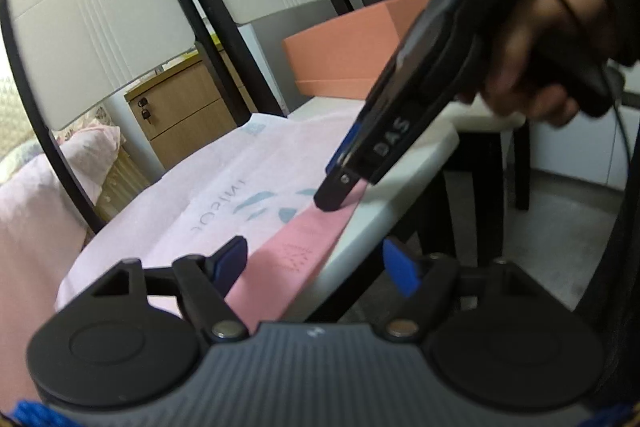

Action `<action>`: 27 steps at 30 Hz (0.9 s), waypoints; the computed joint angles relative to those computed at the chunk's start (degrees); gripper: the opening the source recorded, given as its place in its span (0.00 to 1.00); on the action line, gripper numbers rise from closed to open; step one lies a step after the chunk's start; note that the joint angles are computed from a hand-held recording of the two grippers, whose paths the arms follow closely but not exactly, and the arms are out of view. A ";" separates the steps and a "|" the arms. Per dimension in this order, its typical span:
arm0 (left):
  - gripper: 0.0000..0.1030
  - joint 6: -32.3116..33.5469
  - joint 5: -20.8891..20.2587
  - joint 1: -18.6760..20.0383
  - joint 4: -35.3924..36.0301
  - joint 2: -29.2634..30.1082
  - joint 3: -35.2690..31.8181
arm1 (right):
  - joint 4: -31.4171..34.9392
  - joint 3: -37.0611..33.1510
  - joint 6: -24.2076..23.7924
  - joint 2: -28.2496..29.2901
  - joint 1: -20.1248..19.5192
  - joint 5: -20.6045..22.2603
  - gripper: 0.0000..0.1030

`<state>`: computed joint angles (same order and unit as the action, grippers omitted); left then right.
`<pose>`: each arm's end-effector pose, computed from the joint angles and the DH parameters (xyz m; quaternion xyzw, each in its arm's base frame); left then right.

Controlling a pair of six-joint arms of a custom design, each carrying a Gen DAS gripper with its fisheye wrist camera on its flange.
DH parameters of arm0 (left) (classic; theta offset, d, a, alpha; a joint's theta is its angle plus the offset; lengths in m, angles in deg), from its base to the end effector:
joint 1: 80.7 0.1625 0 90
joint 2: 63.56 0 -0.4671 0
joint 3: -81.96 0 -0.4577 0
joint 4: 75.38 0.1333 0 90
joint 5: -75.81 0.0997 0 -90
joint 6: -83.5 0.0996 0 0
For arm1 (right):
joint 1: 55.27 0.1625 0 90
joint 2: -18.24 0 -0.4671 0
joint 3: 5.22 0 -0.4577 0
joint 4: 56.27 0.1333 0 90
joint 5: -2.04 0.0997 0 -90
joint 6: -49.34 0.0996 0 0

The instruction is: Fold shopping bag

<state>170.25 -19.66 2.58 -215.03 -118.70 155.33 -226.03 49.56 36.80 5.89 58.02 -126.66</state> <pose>0.0248 -0.8472 0.3700 0.7090 0.6496 -0.2367 0.1387 0.4292 -0.8174 -0.0478 0.1741 -0.8832 0.3300 0.2842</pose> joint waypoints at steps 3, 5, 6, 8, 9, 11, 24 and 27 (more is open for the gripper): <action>0.56 1.77 0.13 -0.01 -1.62 -0.46 1.51 | 0.86 1.63 0.50 -1.10 0.20 0.63 0.29; 0.53 2.46 0.47 -0.14 -2.80 -0.42 2.14 | 1.92 2.36 1.10 -1.73 0.37 0.70 0.29; 0.52 2.76 0.41 -0.13 -2.94 -0.49 2.35 | 2.33 2.61 1.23 -1.93 0.47 0.60 0.29; 0.48 3.08 0.29 -0.09 -3.04 -0.58 2.61 | 2.81 3.06 1.63 -2.26 0.63 0.37 0.29; 0.47 3.24 0.24 -0.07 -3.26 -0.65 2.80 | 2.87 3.31 2.02 -2.43 0.65 0.30 0.29; 0.44 2.96 -0.01 0.00 -3.11 -0.74 2.79 | 2.87 3.85 2.77 -2.77 0.69 0.12 0.29; 0.15 -24.96 -2.86 0.40 19.12 5.42 -14.98 | -1.49 2.56 2.37 -1.73 0.86 -0.96 0.29; 0.15 -33.98 -4.88 1.06 27.13 8.61 -22.31 | -5.06 1.96 0.68 -1.05 1.11 -1.15 0.29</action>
<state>136.28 -24.53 3.64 -187.90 -110.09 133.02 -231.09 51.52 37.48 4.84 59.13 -127.82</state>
